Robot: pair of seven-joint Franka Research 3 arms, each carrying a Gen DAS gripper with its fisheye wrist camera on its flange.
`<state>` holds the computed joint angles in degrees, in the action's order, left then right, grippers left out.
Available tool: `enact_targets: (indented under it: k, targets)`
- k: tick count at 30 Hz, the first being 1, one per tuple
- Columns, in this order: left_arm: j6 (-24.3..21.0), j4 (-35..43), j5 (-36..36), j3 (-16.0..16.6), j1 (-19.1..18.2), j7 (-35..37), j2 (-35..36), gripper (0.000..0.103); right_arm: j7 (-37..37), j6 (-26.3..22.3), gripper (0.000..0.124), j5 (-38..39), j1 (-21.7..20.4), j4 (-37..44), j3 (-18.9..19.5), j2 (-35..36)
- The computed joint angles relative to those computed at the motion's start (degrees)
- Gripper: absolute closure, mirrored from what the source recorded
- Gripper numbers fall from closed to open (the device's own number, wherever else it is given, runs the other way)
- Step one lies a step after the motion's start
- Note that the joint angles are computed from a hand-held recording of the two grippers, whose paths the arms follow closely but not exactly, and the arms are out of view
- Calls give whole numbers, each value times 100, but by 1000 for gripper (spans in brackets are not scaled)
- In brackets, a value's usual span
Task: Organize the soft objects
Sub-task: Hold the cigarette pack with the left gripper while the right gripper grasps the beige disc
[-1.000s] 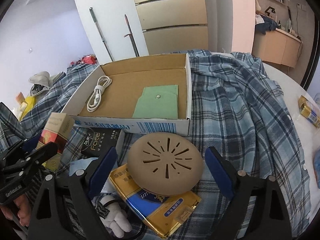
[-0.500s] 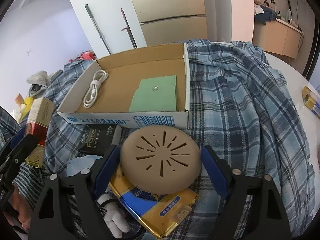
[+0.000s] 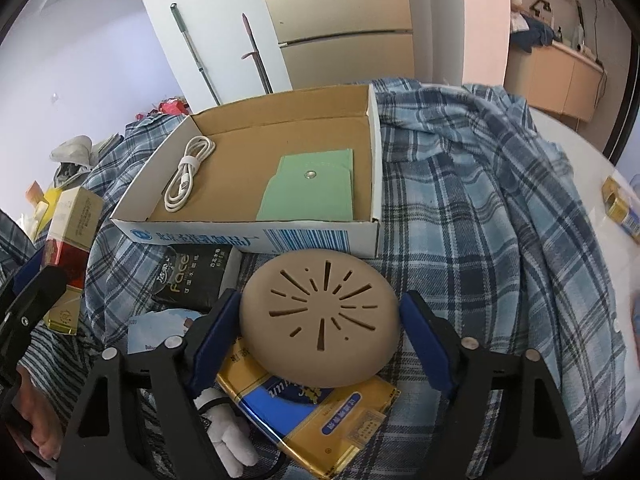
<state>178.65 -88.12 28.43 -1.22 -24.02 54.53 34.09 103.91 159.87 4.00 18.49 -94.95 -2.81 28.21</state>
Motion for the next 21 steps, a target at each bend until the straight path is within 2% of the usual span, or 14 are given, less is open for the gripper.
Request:
enact_targets:
  k: [4, 9, 13, 18, 19, 20, 21]
  targets:
    - [255, -114, 19, 50, -19, 2, -52, 42, 414, 296, 47, -591, 416, -176, -424, -102]
    - [511, -235, 62, 490, -352, -146, -120, 42, 1120, 977, 47, -1350, 946, -590, -1039, -319]
    - [487, -234, 19, 637, -472, -178, -124, 42, 1637, 1529, 47, -1773, 1369, -902, -1575, -462]
    - [524, -274, 17, 788, -576, -314, -151, 42, 1875, 1790, 47, -1951, 1809, -1000, -2081, -462]
    - [561, -288, 29, 841, -615, -335, -154, 42, 1915, 1814, 50, -1979, 1918, -1007, -2200, -450]
    - [621, -316, 45, 955, -704, -375, -165, 42, 1932, 1855, 64, -1990, 1992, -1017, -2279, -437]
    - [685, -342, 53, 1122, -835, -429, -172, 42, 1961, 1885, 65, -2009, 2103, -1032, -2399, -430]
